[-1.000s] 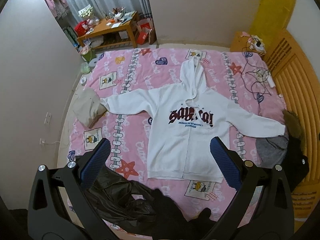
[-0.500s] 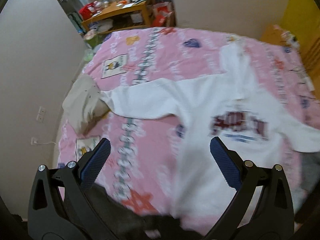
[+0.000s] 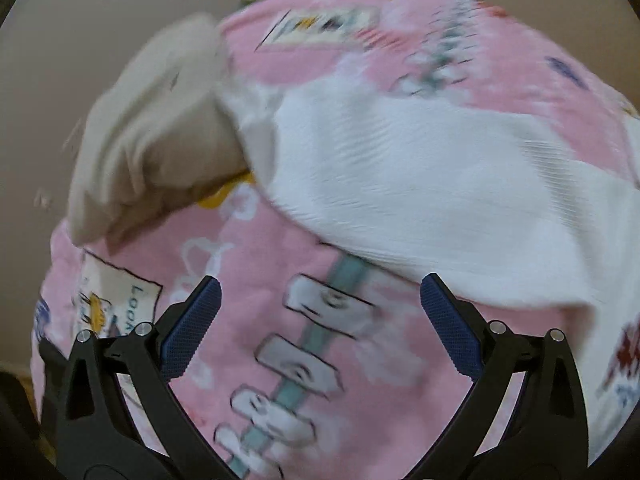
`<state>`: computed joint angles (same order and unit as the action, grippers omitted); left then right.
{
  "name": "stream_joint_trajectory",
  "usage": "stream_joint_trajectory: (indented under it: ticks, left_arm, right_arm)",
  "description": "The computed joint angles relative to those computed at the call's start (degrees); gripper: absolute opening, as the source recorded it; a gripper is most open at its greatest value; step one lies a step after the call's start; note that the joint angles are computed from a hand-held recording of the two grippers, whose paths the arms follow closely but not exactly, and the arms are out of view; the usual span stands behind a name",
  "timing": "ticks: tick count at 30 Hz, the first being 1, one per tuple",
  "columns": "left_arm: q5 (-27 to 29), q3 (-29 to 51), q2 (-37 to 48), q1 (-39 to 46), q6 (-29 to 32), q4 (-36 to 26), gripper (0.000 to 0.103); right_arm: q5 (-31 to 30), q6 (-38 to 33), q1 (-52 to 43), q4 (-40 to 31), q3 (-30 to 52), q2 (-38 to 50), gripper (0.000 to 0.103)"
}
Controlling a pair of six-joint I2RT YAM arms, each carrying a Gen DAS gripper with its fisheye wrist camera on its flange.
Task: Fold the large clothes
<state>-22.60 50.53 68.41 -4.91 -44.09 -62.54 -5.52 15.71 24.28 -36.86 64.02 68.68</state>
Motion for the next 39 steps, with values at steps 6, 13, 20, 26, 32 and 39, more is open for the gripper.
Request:
stream_joint_trajectory:
  ticks: [6,13,20,26,32,39]
  left_arm:
    - [3.3,-5.8,3.9,17.3,12.3,13.5,0.097]
    - [10.9,-4.5,13.2,25.6,20.2,24.8,0.074]
    - [8.6,-1.6,15.4,23.4,22.1,24.5,0.011]
    - [11.4,-1.3,9.6,23.7,20.4,24.3,0.006]
    - [13.9,-0.5,2.4,22.4,18.2,22.1,0.006]
    - [12.1,4.0,-1.0,16.3,14.2,18.5,0.006]
  right_arm:
    - [0.6,5.9,12.6,1.3,17.4,26.4,0.095]
    - [-1.3,6.9,16.2,6.5,23.9,37.1,0.095]
    - [-8.9,-1.8,14.5,-1.4,37.6,53.0,0.011]
    - [-10.3,0.2,12.3,2.2,32.1,52.5,0.005]
    - [-8.8,4.2,10.6,6.9,21.6,44.3,0.005]
    - [-6.5,5.9,7.9,5.4,19.2,45.7,0.007]
